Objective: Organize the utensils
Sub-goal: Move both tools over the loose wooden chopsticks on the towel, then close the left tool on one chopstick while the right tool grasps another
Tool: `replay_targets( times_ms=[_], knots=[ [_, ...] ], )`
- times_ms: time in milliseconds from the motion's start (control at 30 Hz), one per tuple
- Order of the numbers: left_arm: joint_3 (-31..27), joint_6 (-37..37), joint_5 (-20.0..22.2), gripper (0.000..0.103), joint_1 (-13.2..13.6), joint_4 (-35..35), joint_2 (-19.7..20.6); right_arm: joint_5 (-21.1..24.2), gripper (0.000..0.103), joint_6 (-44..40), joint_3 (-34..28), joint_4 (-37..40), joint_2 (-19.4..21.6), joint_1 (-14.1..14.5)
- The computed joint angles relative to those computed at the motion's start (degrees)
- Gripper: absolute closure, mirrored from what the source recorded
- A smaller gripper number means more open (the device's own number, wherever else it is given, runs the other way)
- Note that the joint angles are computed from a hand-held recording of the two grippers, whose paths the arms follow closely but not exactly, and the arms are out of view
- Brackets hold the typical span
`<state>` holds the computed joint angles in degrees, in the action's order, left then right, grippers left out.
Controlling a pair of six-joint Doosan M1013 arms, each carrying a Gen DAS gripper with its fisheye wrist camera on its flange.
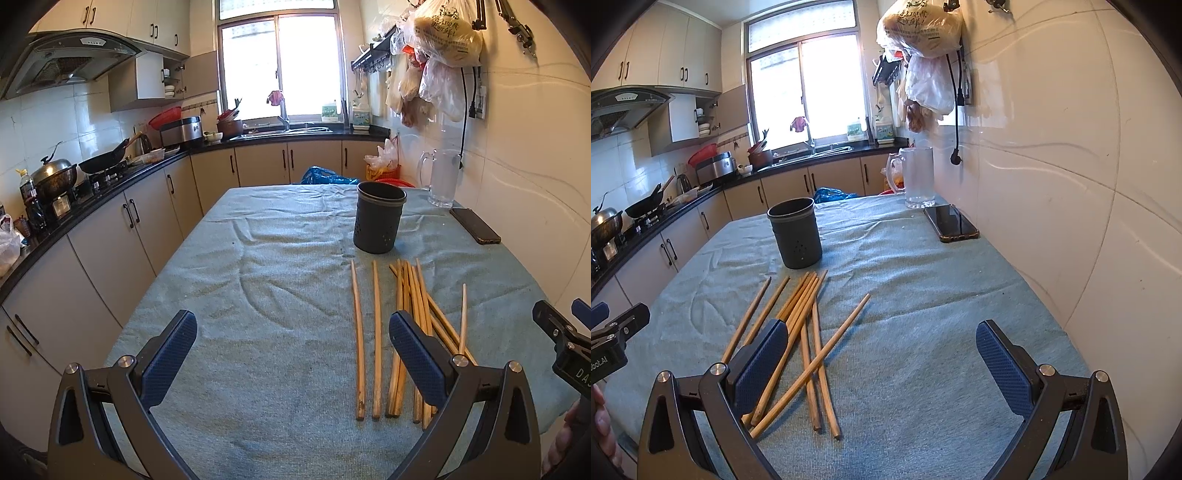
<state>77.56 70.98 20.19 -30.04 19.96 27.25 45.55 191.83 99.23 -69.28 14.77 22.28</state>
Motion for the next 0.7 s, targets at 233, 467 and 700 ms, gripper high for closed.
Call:
replay_targets(
  times_ms=[233, 467, 700],
  knots=[
    [-1.4, 2.1, 1.8, 0.0, 0.2, -2.0, 1.0, -0.6, 0.0, -1.0, -0.3, 1.1, 0.7, -0.4],
    [-6.6, 11.3, 6.4, 0.0, 1.5, -10.6, 3.4, -2.1, 0.0, -5.2, -1.2, 4.8, 1.3, -1.8],
    [-22.1, 25.7, 25.0, 0.002, 3.9, -29.9, 11.6, -14.9, 0.006, -20.7, -2.5, 22.8, 1.6, -7.1]
  ],
)
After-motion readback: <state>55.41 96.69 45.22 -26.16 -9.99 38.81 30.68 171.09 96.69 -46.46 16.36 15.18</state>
